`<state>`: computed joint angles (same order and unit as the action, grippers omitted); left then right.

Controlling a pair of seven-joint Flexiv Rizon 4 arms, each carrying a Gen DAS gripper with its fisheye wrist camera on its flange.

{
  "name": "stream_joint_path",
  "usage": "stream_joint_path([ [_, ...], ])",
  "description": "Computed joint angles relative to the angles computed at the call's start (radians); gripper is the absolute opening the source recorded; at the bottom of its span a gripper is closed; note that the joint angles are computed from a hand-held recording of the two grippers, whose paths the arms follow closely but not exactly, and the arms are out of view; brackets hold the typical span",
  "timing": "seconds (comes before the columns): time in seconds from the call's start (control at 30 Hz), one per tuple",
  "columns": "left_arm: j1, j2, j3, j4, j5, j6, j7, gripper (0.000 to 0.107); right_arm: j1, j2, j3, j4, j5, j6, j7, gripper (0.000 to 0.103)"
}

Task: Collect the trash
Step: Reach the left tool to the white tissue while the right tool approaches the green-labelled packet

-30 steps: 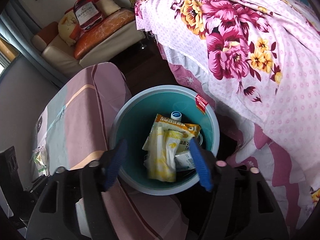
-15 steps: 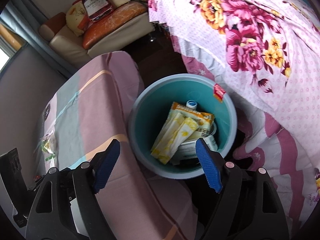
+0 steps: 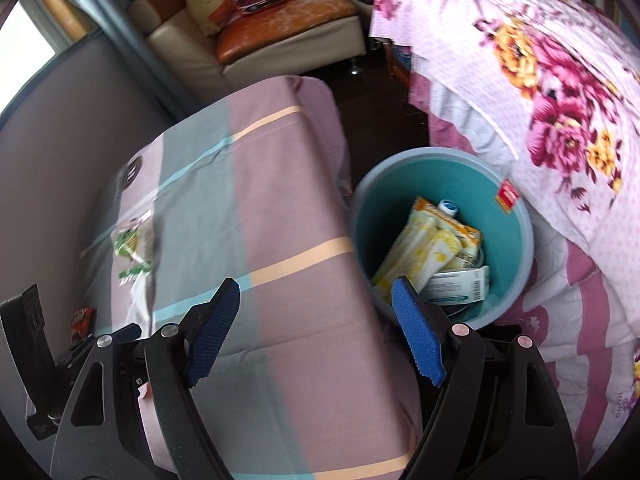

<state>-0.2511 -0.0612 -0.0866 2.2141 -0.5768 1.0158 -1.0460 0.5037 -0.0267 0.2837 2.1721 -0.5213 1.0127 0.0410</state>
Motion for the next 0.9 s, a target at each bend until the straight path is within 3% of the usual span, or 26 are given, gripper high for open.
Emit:
stream_joint_path([
  [0.27, 0.062, 0.073, 0.071, 0.078, -0.084, -0.004, 0.091, 0.085, 0.065, -0.106, 0.007, -0.150, 0.044, -0.045, -0.126, 0.075],
  [0.5, 0.127, 0.079, 0.111, 0.104, -0.119, -0.024, 0.115, 0.085, 0.132, -0.227, 0.003, -0.304, 0.112, -0.074, -0.271, 0.075],
  [0.63, 0.132, 0.069, 0.099, 0.103, -0.154, -0.034, 0.141, 0.085, 0.160, -0.256, -0.016, -0.347, 0.120, -0.091, -0.279, 0.075],
  [0.9, 0.104, 0.000, 0.048, 0.055, -0.113, -0.005, 0.147, 0.085, 0.179, -0.262, -0.036, -0.363, 0.110, -0.136, -0.236, 0.075],
])
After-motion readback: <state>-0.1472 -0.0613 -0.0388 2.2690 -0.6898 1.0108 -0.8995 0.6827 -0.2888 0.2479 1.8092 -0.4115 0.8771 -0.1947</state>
